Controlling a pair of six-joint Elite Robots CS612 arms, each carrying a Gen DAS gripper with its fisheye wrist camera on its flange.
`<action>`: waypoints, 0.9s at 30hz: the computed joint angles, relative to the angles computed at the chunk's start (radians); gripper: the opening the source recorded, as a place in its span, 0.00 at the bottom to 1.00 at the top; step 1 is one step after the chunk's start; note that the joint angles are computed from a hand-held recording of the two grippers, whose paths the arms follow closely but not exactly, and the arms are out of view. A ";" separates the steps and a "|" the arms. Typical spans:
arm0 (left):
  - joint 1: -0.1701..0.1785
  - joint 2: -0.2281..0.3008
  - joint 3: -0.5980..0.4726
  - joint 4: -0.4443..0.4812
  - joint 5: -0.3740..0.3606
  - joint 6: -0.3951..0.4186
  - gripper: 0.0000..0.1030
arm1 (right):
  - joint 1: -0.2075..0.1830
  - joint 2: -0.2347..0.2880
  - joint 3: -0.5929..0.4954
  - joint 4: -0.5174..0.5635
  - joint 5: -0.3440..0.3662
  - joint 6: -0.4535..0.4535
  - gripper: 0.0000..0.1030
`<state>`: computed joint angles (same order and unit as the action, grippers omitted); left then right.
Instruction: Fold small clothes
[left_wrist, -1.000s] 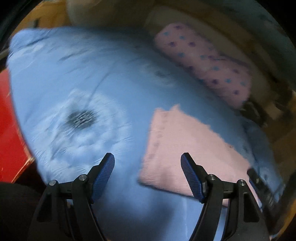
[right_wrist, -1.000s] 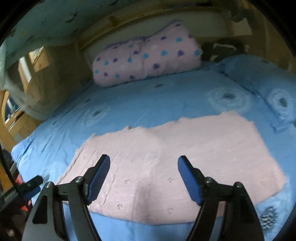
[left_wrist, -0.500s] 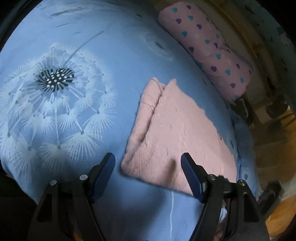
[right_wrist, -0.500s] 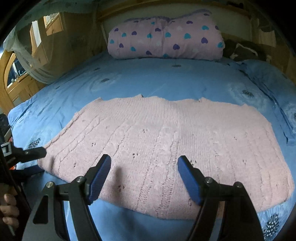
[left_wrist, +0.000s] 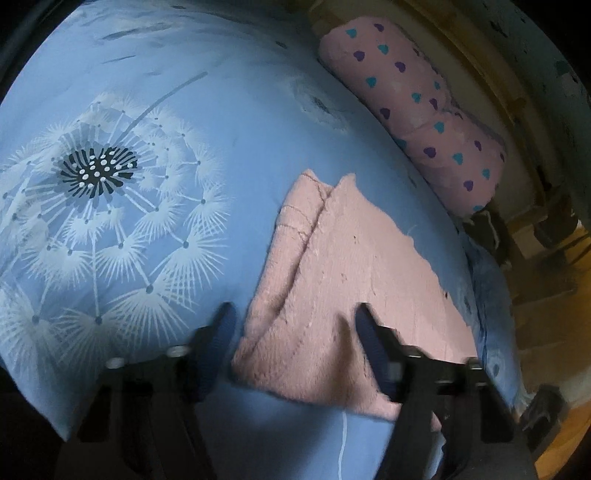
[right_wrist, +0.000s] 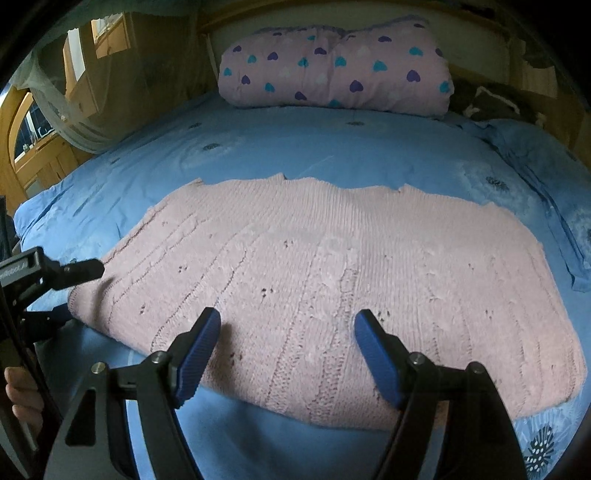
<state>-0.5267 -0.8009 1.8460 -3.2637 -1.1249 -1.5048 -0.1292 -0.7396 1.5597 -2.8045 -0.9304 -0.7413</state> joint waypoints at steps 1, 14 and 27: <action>0.006 0.001 -0.003 0.013 -0.022 -0.010 0.17 | 0.000 0.000 0.000 0.001 0.000 -0.004 0.77; 0.013 0.023 0.030 -0.143 -0.051 -0.128 0.00 | 0.001 -0.008 -0.007 0.042 0.001 -0.049 0.77; -0.012 0.009 0.034 -0.073 0.004 -0.175 0.00 | 0.167 0.026 -0.299 0.746 -0.115 -0.139 0.77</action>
